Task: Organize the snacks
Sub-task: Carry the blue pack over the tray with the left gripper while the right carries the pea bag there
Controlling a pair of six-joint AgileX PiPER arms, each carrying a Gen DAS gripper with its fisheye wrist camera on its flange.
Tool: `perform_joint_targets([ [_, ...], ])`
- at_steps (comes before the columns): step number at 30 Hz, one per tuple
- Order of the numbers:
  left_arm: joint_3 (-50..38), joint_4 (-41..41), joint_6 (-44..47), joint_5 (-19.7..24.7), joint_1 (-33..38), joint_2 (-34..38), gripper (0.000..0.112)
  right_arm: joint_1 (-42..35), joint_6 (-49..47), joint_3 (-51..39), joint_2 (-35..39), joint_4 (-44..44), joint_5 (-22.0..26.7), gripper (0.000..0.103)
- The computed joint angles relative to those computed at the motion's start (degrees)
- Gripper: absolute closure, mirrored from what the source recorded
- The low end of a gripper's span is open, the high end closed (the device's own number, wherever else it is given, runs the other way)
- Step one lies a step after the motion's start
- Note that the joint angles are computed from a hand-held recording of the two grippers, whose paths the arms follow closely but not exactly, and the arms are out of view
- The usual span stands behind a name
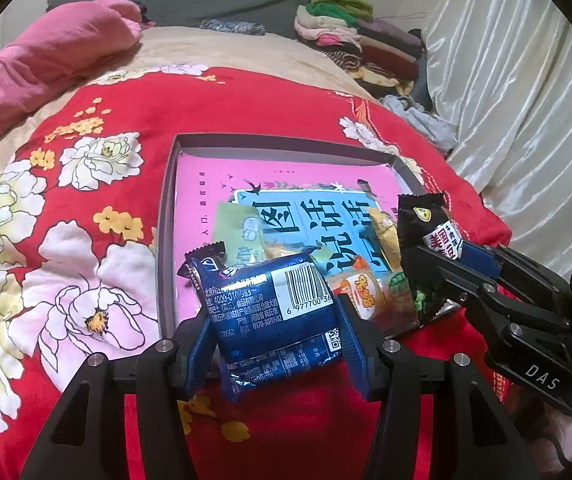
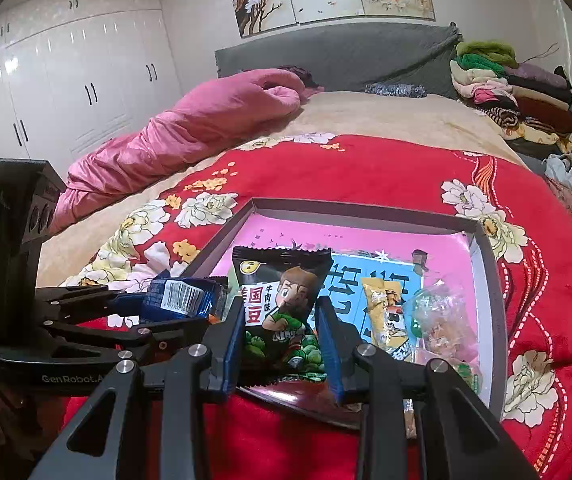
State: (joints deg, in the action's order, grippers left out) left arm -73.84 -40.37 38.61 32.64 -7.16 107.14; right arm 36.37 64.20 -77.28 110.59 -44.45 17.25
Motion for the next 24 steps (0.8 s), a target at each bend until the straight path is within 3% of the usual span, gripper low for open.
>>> perform_joint_targets([
  [17,-1.7,0.2,-0.1,-0.2,0.2,2.1,0.055,-1.2,-2.3,-0.8,2.8,2.8,0.7,0.068],
  [24,-2.2,-0.1,0.2,0.0,0.3,2.6,0.055,-0.6,-1.6,-2.3,4.3,1.4,3.6,0.068],
])
